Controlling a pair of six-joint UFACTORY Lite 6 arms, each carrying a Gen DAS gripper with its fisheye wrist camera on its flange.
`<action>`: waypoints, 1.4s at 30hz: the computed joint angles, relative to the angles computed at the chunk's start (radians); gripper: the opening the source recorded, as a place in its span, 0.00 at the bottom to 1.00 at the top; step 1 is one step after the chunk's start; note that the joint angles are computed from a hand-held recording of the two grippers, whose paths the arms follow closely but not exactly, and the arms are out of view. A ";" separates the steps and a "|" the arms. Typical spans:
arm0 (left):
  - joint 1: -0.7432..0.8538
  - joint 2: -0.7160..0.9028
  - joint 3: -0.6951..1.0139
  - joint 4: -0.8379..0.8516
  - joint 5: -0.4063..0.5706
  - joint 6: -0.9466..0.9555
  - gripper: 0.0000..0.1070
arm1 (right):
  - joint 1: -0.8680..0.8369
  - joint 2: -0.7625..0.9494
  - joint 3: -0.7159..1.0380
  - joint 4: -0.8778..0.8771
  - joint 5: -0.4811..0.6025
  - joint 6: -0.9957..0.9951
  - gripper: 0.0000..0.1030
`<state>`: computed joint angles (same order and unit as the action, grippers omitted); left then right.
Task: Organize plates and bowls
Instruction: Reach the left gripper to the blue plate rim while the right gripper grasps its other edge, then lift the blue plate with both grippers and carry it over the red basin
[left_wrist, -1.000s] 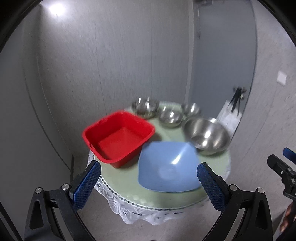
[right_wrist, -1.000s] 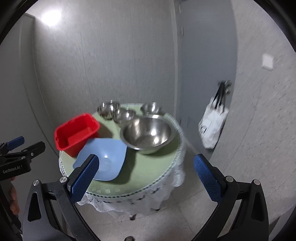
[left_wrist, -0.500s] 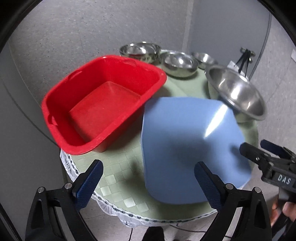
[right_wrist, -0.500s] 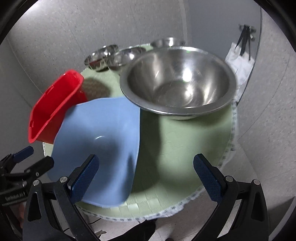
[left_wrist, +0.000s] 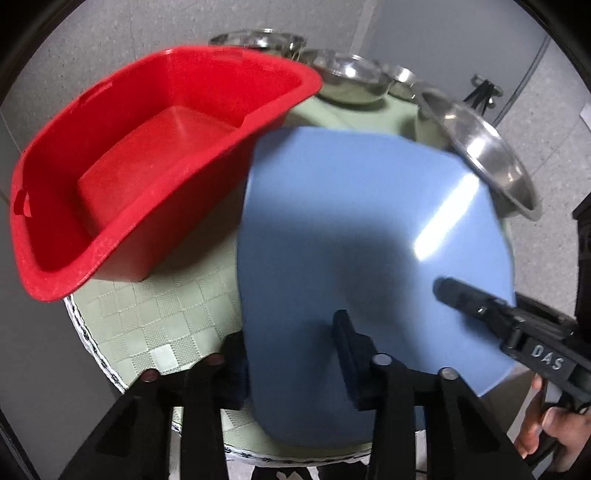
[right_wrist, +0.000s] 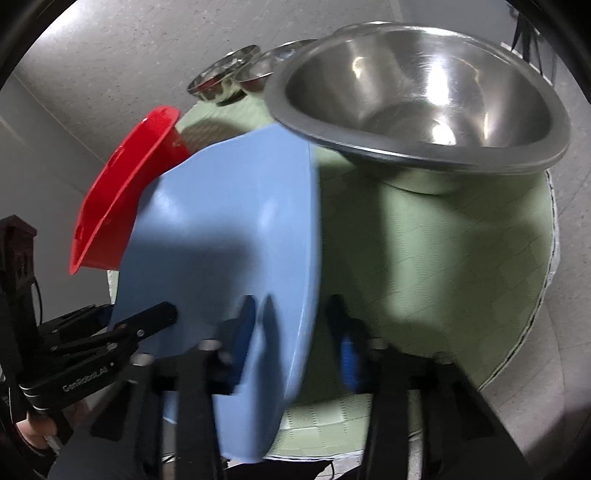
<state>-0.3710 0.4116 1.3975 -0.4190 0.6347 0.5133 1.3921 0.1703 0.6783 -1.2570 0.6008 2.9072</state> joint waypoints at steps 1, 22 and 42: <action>-0.007 -0.003 -0.005 0.016 -0.022 -0.004 0.27 | 0.002 0.014 0.015 0.011 0.001 -0.008 0.22; 0.185 -0.452 -0.281 -0.285 -0.023 0.299 0.20 | 0.130 -0.025 0.349 0.206 0.255 -0.441 0.22; 0.263 0.345 0.532 0.003 0.016 -0.006 0.21 | -0.426 0.679 1.289 0.680 0.027 -1.482 0.23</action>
<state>-0.1081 0.7567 1.9295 -0.4161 0.6509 0.5068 0.9659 0.8494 1.9678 -0.5768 0.6279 1.4256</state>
